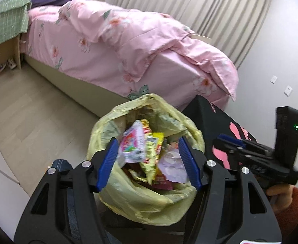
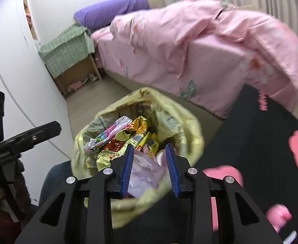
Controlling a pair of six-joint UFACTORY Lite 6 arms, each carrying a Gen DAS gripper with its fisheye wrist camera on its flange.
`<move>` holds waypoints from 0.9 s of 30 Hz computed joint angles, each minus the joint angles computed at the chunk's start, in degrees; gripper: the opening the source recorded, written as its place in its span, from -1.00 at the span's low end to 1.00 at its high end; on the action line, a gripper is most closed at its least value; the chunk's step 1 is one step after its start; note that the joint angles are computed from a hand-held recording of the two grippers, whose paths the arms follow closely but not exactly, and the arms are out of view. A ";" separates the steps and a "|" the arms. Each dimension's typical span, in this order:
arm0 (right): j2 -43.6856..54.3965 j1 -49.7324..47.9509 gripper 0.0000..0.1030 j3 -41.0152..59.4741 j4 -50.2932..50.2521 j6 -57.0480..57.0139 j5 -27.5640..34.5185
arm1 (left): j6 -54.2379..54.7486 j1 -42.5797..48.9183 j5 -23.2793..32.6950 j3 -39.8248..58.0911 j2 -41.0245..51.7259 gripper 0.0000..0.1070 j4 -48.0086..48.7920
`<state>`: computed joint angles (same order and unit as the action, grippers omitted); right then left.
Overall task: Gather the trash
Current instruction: 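Carry the Kleenex pack and plastic tray into the trash bag and open both tools, then swing both open tools back over the table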
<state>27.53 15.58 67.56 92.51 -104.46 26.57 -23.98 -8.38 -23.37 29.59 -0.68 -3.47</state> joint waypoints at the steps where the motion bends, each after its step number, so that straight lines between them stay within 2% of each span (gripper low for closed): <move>1: -4.61 -2.04 -0.38 -5.26 3.06 -4.36 0.85 | 3.40 -2.33 0.47 0.04 -0.77 0.10 -3.91; 4: -15.51 -8.76 -0.38 -16.98 6.29 -11.94 3.65 | 13.66 -9.27 1.36 1.36 -1.33 0.10 -15.49; 9: -27.44 -25.00 -0.37 -29.88 1.00 -15.58 9.82 | 27.29 -19.81 2.37 7.21 2.08 0.10 -29.63; 13: -33.84 -42.75 -0.37 -37.09 -4.82 -20.63 15.44 | 33.87 -26.42 3.73 12.63 6.23 0.10 -35.51; 15: -35.10 -51.42 -0.37 -38.81 -6.81 -23.18 18.18 | 33.98 -28.48 4.42 14.98 8.41 0.10 -35.50; 17: -33.86 -60.53 -0.33 -38.22 -10.37 -24.26 21.66 | 31.19 -30.46 5.28 17.80 11.32 0.10 -32.90; 19: -31.07 -67.24 -0.14 -36.78 -12.73 -25.81 24.96 | 28.87 -31.90 5.97 20.37 14.03 0.10 -30.86; 22: -26.19 -74.49 -0.12 -33.95 -15.07 -28.36 27.43 | 24.55 -33.86 8.85 26.61 19.79 0.10 -26.11; 27: -17.47 -81.95 -0.12 -29.13 -17.18 -31.87 29.04 | 36.03 -38.40 12.59 36.23 27.60 0.10 -36.86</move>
